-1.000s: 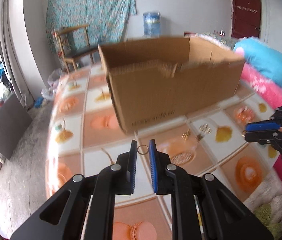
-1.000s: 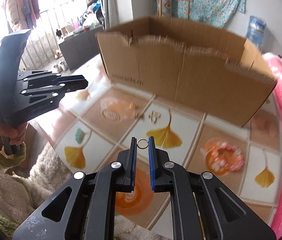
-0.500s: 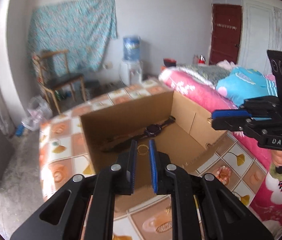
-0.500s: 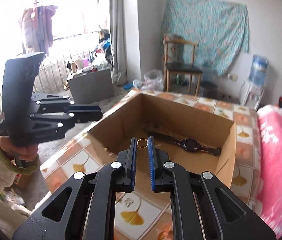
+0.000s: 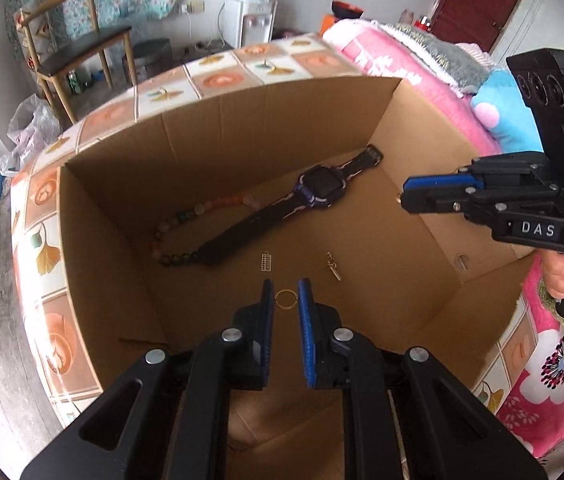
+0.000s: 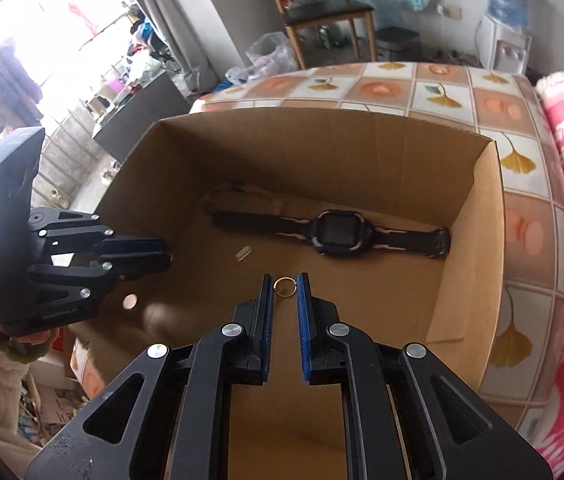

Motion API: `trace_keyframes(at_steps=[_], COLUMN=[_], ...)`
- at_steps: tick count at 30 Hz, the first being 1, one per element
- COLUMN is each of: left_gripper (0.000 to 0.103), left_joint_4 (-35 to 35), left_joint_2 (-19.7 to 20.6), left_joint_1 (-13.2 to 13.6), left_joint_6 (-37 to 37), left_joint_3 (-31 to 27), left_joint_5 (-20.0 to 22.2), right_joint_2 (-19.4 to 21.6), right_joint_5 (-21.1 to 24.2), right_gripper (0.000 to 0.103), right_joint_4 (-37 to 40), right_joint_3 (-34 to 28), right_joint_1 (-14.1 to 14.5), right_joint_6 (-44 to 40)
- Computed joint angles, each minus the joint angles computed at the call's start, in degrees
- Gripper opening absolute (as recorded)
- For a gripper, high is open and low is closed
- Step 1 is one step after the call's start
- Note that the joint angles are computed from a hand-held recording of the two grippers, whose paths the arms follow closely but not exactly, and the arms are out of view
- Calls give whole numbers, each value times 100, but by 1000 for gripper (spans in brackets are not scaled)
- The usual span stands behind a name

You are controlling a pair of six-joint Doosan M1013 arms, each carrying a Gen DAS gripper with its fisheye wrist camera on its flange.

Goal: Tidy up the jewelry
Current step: 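Lift both rings into the box and open both grippers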

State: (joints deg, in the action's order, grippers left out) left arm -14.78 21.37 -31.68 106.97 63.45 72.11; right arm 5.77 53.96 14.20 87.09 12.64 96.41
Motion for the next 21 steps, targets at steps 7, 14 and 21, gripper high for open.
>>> trace_keyframes(at_steps=[7,14,21], left_gripper=[24,25,25], left_joint_4=[80,-5,-171], left_joint_2=[139,103,-286], left_joint_1=[14,53,103], left_joint_6=[-175,-263,-98], left_joint_3=[-203,-222,98], left_joint_5=[218,109,-499], right_joint_2=[-3,-162,-518], right_joint_5=[-134,-317,-653], right_gripper=[14,19,25], right_joint_4=[-34,-314,-453], right_joint_3=[2,65,230], right_joint_1=[-78,-27,17], right_joint_6=[-25,95,206])
